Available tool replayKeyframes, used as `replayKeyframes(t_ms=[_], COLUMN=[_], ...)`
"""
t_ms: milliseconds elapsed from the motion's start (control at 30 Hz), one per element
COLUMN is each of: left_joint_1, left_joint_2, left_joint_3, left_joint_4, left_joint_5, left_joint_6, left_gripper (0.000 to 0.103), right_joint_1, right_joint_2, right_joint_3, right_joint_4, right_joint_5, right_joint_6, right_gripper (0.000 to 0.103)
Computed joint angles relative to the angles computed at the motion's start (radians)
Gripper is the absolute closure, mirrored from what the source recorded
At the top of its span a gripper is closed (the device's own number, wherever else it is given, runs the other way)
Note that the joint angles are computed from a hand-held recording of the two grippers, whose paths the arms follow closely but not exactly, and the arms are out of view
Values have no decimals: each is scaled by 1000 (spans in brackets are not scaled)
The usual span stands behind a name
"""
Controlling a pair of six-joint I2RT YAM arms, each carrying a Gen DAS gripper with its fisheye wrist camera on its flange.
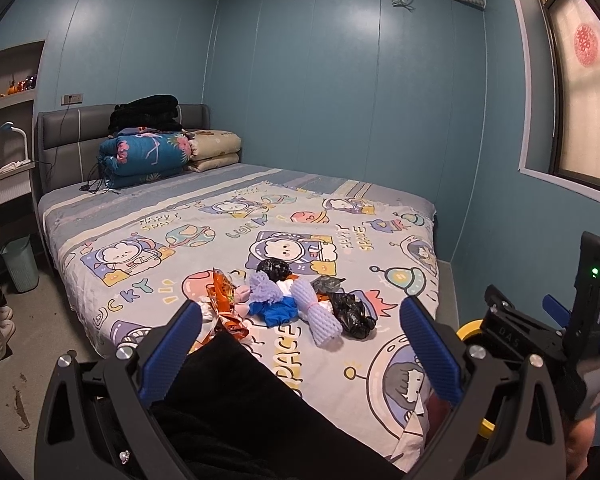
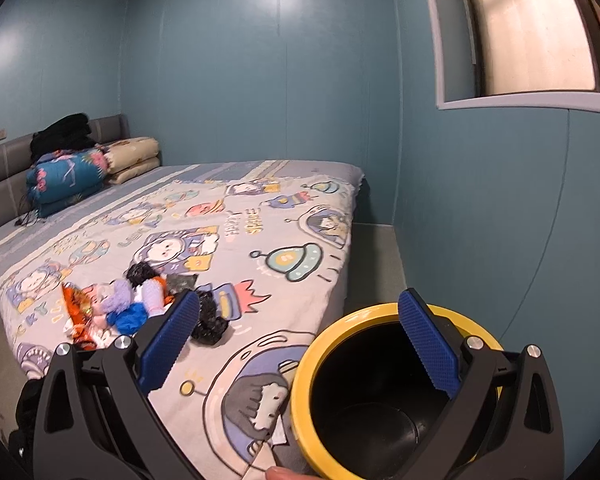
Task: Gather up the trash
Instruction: 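Grasp the orange snack wrapper with the left tool while the right tool grasps a black plastic bag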
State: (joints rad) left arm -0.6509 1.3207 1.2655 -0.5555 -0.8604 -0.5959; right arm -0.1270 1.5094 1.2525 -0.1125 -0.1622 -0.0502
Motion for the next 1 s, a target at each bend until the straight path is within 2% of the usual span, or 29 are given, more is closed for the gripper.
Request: replayKeyframes(t_ms=[100, 200, 333, 433, 533, 667, 833, 1000], left_joint_1=[10, 37, 89, 156, 237, 370, 499, 627], left_joint_2=[-8, 9, 20, 6, -3, 21, 131, 243], left_joint_3=[-9, 9, 15, 2, -14, -12, 31, 63], left_joint_4=[2, -27, -45, -41, -32, -37, -41, 24], left_joint_5=[10, 44, 115, 184, 235, 325, 408, 546], left_joint_6=[-2, -21, -51, -55, -34, -11, 97, 174], left_gripper=[7, 7, 7, 7, 7, 7, 7, 7], right_joint_1=[12, 4, 21, 29, 45, 93, 151, 189], right_joint_2=[43, 115, 178, 227, 296, 395, 516, 726], right_joint_3=[30, 120, 172, 242, 341, 468, 592, 890], right_joint_4=[27, -16, 29, -6, -82, -188, -285, -520], right_joint_5=[65, 43, 49, -23, -85, -58, -70, -73], right_joint_6=[-5, -3, -16, -12, 1, -28, -112, -170], right_gripper=[8, 8, 8, 8, 8, 8, 8, 8])
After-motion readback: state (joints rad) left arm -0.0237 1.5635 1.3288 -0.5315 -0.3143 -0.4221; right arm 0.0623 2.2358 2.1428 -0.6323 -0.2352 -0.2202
